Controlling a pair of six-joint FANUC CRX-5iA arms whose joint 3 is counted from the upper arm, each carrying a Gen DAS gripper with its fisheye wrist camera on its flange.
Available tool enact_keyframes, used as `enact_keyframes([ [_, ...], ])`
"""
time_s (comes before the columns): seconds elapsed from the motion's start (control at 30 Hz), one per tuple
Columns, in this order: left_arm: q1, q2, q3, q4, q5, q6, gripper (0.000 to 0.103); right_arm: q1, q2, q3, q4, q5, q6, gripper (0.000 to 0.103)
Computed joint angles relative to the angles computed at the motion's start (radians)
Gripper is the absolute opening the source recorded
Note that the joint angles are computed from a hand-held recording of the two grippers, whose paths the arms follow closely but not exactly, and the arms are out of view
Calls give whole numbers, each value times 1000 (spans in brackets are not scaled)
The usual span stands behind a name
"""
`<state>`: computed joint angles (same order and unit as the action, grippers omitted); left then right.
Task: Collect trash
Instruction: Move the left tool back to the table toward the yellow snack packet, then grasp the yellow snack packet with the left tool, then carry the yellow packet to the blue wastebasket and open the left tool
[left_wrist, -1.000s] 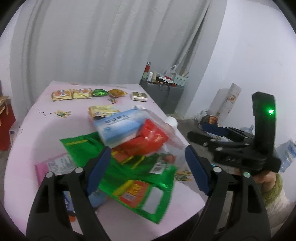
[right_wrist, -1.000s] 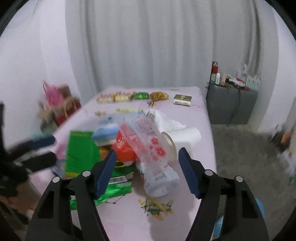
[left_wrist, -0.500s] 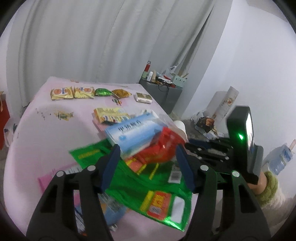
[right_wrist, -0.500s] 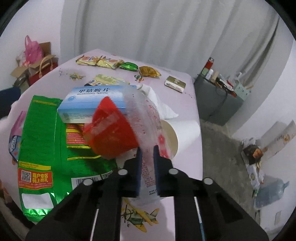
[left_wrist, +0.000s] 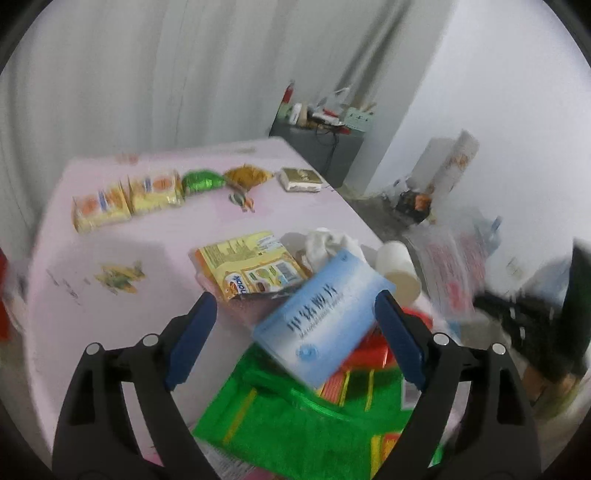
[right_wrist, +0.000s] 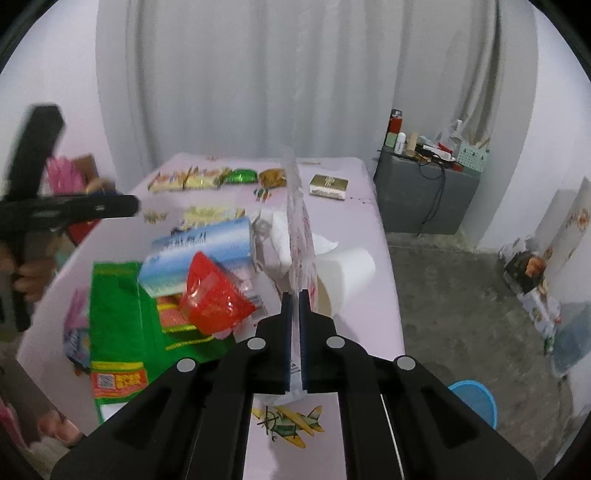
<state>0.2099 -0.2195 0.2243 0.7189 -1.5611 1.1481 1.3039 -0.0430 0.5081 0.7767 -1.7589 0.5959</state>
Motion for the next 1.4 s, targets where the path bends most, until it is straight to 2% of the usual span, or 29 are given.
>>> enact_keyframes([
  [0.07, 0, 61, 29, 4, -23, 86, 83, 4, -18, -7, 2, 16, -34, 4],
  [0.2, -34, 188, 112, -48, -35, 229, 73, 9, -43, -25, 1, 47, -76, 4],
  [0.37, -103, 302, 230, -194, -62, 326, 63, 4, -55, -38, -7, 74, -98, 4],
  [0.5, -139, 350, 281, -261, -101, 344, 48, 2, -60, -44, -7, 79, -102, 4],
  [0.57, -141, 344, 272, -269, -96, 347, 44, 0, -63, -47, -7, 82, -104, 4],
  [0.63, -140, 331, 261, -273, -74, 350, 32, -1, -66, -48, -7, 86, -107, 4],
  [0.7, -142, 327, 265, -280, -68, 343, 27, 2, -68, -51, -3, 89, -114, 4],
  [0.9, -132, 300, 280, -281, -29, 334, 22, 12, -76, -66, 15, 91, -127, 4],
  [1.17, -108, 220, 333, -223, 45, 280, 14, 62, -102, -96, 97, 94, -174, 3],
  [1.3, -125, 191, 372, -187, 67, 252, 13, 98, -129, -124, 155, 71, -217, 3],
  [1.4, -177, 188, 425, -159, 59, 239, 12, 143, -162, -165, 215, 28, -277, 3],
])
